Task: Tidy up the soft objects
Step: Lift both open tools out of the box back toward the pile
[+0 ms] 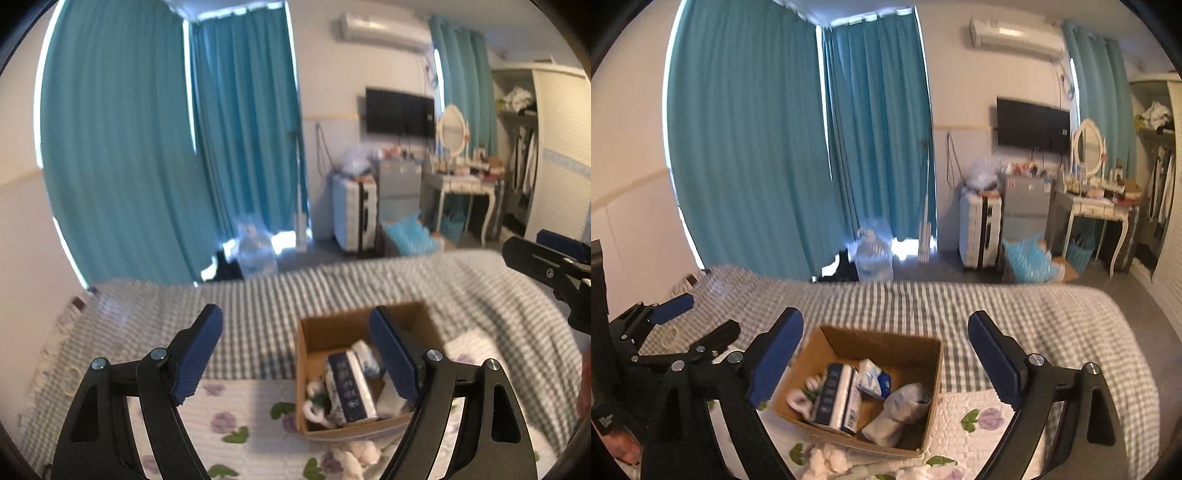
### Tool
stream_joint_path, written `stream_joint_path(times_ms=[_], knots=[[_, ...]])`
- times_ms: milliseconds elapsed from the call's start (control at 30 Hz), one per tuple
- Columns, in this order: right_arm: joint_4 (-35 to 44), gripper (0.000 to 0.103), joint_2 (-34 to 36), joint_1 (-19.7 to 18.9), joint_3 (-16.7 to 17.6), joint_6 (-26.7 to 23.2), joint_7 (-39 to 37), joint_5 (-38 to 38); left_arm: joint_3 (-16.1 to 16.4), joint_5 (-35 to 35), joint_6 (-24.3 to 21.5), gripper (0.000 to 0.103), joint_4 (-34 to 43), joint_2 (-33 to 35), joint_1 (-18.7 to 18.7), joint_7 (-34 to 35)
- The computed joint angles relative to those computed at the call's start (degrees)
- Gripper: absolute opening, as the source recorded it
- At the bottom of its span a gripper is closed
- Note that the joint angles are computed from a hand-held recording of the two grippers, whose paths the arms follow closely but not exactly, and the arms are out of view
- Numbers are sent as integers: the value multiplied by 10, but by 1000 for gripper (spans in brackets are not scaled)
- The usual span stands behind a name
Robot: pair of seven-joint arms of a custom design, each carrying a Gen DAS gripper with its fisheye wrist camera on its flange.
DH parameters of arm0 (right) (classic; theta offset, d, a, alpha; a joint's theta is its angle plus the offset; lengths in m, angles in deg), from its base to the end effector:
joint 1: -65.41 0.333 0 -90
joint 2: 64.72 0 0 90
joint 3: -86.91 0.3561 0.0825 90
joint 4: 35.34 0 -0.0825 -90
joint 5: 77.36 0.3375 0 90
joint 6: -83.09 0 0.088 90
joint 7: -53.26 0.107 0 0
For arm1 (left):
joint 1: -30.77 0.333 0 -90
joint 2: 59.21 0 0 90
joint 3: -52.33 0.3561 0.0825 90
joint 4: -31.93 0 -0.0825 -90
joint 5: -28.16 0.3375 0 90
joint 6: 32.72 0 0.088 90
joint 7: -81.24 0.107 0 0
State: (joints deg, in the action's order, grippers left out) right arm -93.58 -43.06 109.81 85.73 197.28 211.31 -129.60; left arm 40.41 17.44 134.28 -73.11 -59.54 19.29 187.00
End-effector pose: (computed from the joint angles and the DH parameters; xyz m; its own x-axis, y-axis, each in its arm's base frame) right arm 0.5076 0.4160 0.7590 -0.2507 -0.9645 -0.0826 -0.4406 0.1896 -0.8774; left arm 0.5213 -0.2136 0.7107 -0.4682 -0.8813 -0.0640 -0.3816 0.2670 -0.8849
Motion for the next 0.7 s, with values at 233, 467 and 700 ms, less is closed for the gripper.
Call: stream_joint_path(times_ms=[233,467,700], knots=[[98,103,3,87,-6,-105,-29,-65,17,-46,4,89,-45,-104,3,17],[117,103,-7,157,-7,-178,-44,-106,31,-76,19,89,-118,-186,1,38],[-8,103,-70,164,38,-189,25,-122,28,-79,21,89,-190,-237,6,33]])
